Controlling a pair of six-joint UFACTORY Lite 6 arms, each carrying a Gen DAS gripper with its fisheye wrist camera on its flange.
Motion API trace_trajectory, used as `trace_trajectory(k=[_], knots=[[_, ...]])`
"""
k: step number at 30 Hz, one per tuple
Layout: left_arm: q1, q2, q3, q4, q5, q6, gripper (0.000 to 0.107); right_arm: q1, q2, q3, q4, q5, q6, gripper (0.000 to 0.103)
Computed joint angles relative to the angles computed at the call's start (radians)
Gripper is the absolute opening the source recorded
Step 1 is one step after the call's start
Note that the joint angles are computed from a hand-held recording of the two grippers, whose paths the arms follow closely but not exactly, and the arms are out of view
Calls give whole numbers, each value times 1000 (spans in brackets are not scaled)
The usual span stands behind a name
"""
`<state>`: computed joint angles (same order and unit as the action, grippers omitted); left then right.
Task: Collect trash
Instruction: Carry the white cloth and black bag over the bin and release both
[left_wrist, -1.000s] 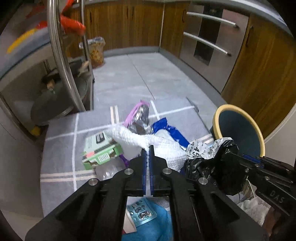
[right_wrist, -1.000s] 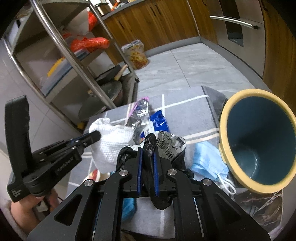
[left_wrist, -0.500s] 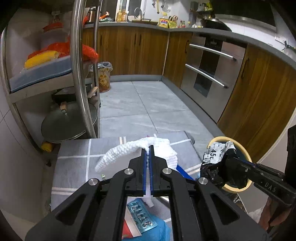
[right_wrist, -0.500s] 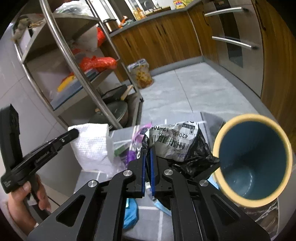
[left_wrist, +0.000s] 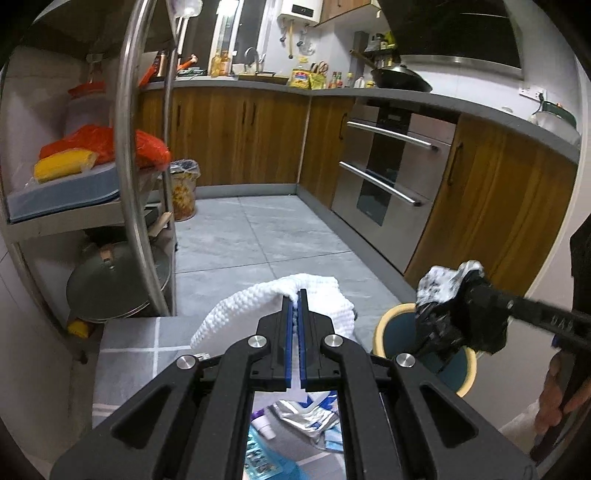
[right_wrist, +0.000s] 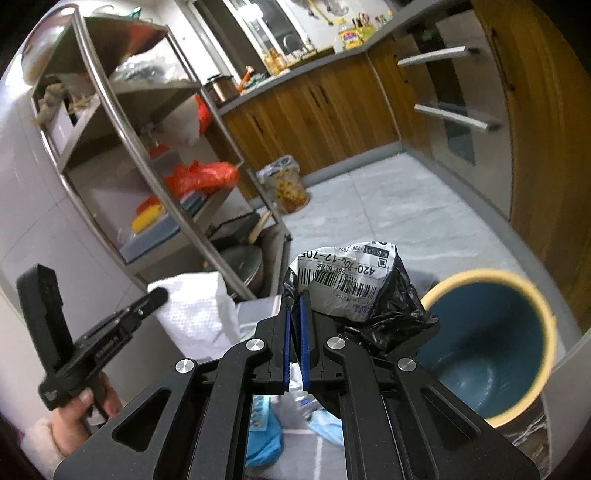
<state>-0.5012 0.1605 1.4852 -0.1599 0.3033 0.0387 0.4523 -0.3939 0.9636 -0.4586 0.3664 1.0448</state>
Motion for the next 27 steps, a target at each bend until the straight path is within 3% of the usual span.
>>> trace_trajectory(k=[8, 14, 21, 27], knots=[[-146, 103, 130, 177, -2, -155, 2, -285, -96, 18, 403, 94, -553, 5], [-241, 245, 256, 122, 16, -101, 2, -541, -90, -55, 763, 108, -960, 5], [-328, 488, 487, -3, 71, -2, 2, -770, 25, -72, 1067, 185, -1271, 6], [-394, 770, 801, 59, 162, -44, 2, -832, 109, -60, 1106, 201, -1316, 6]])
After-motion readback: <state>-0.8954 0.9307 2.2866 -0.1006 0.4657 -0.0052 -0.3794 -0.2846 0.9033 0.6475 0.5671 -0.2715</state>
